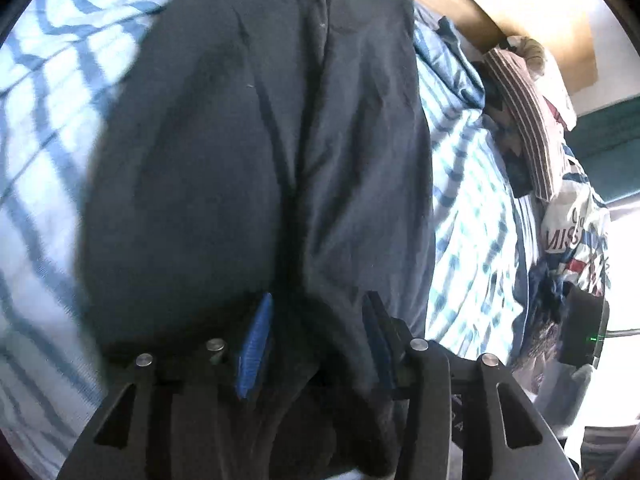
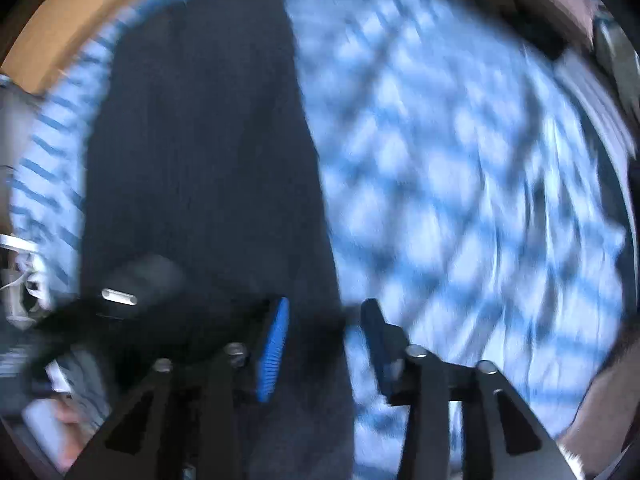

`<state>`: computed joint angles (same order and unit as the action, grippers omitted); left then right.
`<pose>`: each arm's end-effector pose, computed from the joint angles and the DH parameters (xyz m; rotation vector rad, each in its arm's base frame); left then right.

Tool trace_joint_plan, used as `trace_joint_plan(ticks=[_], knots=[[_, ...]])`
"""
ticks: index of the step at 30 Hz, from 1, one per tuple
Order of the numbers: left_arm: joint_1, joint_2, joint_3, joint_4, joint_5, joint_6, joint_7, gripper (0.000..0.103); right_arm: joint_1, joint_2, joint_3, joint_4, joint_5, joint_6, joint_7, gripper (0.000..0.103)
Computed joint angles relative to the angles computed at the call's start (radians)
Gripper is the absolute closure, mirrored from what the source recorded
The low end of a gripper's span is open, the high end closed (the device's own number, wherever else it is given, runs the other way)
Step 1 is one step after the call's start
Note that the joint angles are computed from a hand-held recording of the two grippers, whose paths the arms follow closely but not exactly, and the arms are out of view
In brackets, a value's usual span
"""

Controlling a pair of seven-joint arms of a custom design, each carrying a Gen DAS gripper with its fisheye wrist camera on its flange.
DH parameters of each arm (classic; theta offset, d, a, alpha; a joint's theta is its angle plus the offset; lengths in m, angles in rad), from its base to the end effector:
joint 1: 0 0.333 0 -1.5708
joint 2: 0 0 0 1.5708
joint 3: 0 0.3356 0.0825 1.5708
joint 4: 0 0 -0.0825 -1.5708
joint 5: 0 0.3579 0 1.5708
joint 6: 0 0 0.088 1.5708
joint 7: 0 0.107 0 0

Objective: Fold clothes

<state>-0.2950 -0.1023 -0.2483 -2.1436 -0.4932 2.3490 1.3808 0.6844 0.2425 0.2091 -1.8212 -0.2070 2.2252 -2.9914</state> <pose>0.4412 -0.2789 0.5109 1.9576 -2.0795 0.6224 0.4003 0.4720 0.4541 -1.2035 2.6750 -0.0362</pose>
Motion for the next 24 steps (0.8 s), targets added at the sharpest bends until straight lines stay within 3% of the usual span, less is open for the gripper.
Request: trace_joint_plan(ticks=[3, 5, 7, 10, 15, 17, 19, 24], knots=[[-0.001, -0.074, 0.017, -0.069, -0.067, 0.006, 0.045, 0.055, 0.023, -0.014, 0.006, -0.01, 0.017, 0.007, 0.092, 0.054], [0.0, -0.14, 0.035, -0.125, -0.118, 0.001, 0.076, 0.055, 0.052, -0.036, 0.003, -0.028, -0.047, 0.062, 0.195, 0.056], [0.0, -0.209, 0.055, -0.182, -0.171, -0.013, 0.1, 0.055, 0.081, -0.016, 0.013, 0.017, -0.092, 0.029, 0.249, 0.054], [0.012, -0.266, 0.055, -0.229, -0.173, -0.024, 0.078, 0.055, 0.098, 0.04, 0.054, 0.075, -0.024, -0.023, 0.165, 0.053], [0.059, -0.345, 0.045, -0.288, -0.071, -0.131, -0.022, 0.055, 0.17, 0.113, 0.024, 0.263, -0.094, -0.213, 0.166, 0.052], [0.063, -0.372, 0.063, -0.311, -0.08, -0.156, -0.032, 0.055, 0.204, 0.143, 0.014, 0.353, -0.142, -0.289, 0.148, 0.042], [0.065, -0.401, 0.077, -0.336, -0.1, -0.162, -0.028, 0.055, 0.257, 0.187, -0.003, 0.462, -0.217, -0.383, 0.128, 0.038], [0.04, -0.462, 0.066, -0.389, -0.161, -0.055, 0.027, 0.055, 0.317, 0.221, -0.035, 0.488, -0.343, -0.313, 0.126, 0.035]])
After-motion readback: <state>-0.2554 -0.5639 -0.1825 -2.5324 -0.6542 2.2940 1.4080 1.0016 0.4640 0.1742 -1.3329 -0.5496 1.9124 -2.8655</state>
